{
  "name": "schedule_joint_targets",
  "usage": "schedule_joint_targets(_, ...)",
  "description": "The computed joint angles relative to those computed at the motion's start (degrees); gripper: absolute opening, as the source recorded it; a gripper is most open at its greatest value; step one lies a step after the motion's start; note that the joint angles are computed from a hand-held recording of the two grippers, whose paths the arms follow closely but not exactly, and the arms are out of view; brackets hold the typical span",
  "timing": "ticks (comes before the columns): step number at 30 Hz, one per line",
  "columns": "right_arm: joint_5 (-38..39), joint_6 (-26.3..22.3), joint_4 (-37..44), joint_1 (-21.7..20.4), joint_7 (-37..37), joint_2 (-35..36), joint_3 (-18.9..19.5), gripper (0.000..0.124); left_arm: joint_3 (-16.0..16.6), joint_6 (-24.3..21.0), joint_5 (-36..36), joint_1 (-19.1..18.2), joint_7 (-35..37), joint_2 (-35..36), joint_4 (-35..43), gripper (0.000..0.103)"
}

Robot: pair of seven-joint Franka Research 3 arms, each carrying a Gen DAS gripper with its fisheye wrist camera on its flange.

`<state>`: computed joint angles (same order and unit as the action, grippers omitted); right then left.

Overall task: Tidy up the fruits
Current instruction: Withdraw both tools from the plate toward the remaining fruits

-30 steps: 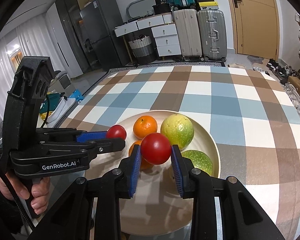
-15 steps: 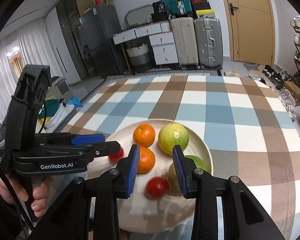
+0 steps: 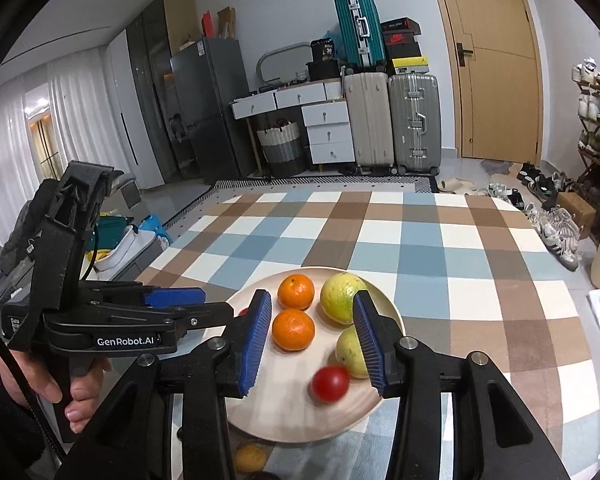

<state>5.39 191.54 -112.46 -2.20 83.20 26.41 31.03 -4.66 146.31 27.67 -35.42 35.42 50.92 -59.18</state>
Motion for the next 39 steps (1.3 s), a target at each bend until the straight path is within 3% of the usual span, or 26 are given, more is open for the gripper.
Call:
schedule_joint_targets(3,-0.44,1.53,-1.94,-0.78,0.61,-1.18,0.64,0.044,1.64,0.82,2.21,-1.42,-3.05,-2.3,-3.48,0.045)
schedule_joint_targets(12,-7.38,4.05,-6.68,-3.9,7.19,-3.53,2.8,0.044,2.58,0.24,8.25,-3.55,-9.14,-6.31,-8.77,0.047)
schedule_joint_targets(25,-18.73,6.8,-12.9,-7.93,19.73,-7.43,4.87,0.045,3.14,-2.32,20.96,-6.8,-22.46,-13.62,-17.52,0.078)
schedule_joint_targets(31,-21.73,8.86,-17.0,-5.06,24.12,-11.16,1.44,0.05,1.67,-4.4,26.0,-7.39,-28.27,-17.1,-21.91,0.082)
schedule_joint_targets(35,-22.8,10.52,-19.49,-2.45,27.0,-13.28,-1.61,0.064,0.22,-5.91,27.71,-7.21,-30.67,-18.49,-23.95,0.087)
schedule_joint_targets(39,-22.8,12.21,-22.02,0.89,28.25,-15.22,-5.1,0.065,-0.82,-5.68,29.54,-6.92,-34.36,-20.18,-27.02,0.09)
